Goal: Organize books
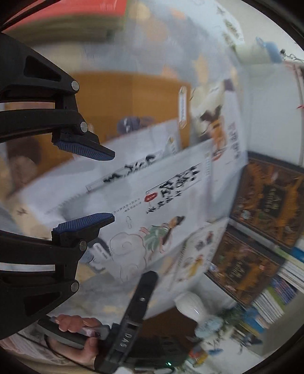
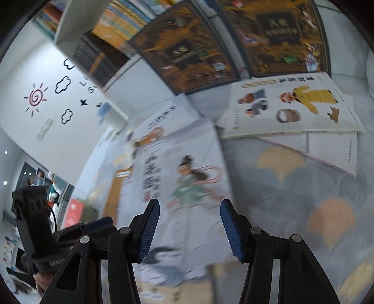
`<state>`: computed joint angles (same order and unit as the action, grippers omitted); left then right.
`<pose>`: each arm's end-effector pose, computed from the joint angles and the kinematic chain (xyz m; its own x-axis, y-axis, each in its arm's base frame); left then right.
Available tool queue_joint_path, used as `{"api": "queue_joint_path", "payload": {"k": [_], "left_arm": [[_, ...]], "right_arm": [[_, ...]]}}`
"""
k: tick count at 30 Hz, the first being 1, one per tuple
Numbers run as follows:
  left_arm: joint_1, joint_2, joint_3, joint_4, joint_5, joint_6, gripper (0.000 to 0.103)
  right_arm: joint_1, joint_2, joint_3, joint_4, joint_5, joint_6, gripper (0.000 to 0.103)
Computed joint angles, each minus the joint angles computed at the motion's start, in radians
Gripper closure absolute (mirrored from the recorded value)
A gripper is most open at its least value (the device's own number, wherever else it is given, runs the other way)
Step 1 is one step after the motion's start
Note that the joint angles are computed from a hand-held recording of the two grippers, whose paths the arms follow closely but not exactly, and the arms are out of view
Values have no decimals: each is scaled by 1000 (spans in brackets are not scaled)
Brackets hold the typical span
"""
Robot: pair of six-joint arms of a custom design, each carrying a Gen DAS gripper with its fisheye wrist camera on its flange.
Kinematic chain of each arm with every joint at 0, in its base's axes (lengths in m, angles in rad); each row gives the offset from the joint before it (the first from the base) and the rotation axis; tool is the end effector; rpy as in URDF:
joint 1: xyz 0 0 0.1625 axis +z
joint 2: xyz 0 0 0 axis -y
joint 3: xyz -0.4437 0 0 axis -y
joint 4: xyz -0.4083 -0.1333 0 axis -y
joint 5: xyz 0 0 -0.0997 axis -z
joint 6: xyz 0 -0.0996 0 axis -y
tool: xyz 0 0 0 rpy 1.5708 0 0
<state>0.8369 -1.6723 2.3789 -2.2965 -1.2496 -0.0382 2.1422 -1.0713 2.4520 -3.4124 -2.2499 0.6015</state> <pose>-0.1235 -0.3829 0.2462 -0.7337 0.6022 -0.3147 0.6421 0.7660 -0.0311 0.2831 -0.3095 0.1260 -0.9383 0.2731 0.2121 0.0565 0.7263 -0.6850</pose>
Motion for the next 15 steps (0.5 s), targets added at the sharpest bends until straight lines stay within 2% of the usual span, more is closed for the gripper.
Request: {"api": "queue_joint_path", "payload": {"k": [4,7,9,11,15], "left_arm": [[-22,30,34,-99,64,1,59],[-2,33,48,-166,41,21,59],[15,43,36,-172,10,28,59],[32,57,19,-157,-37,40,58],[-2,47,27,-128,17,49,58]], "right_arm": [[-61,27,2,-30,15,-62,50],[-84,95,17,-219,38,-171,50],[-90,88,15,-206,69,-194,46],[-92,61,20,-153,112,-180,46],[-60,56,-5,-50,81,-156,45]]}}
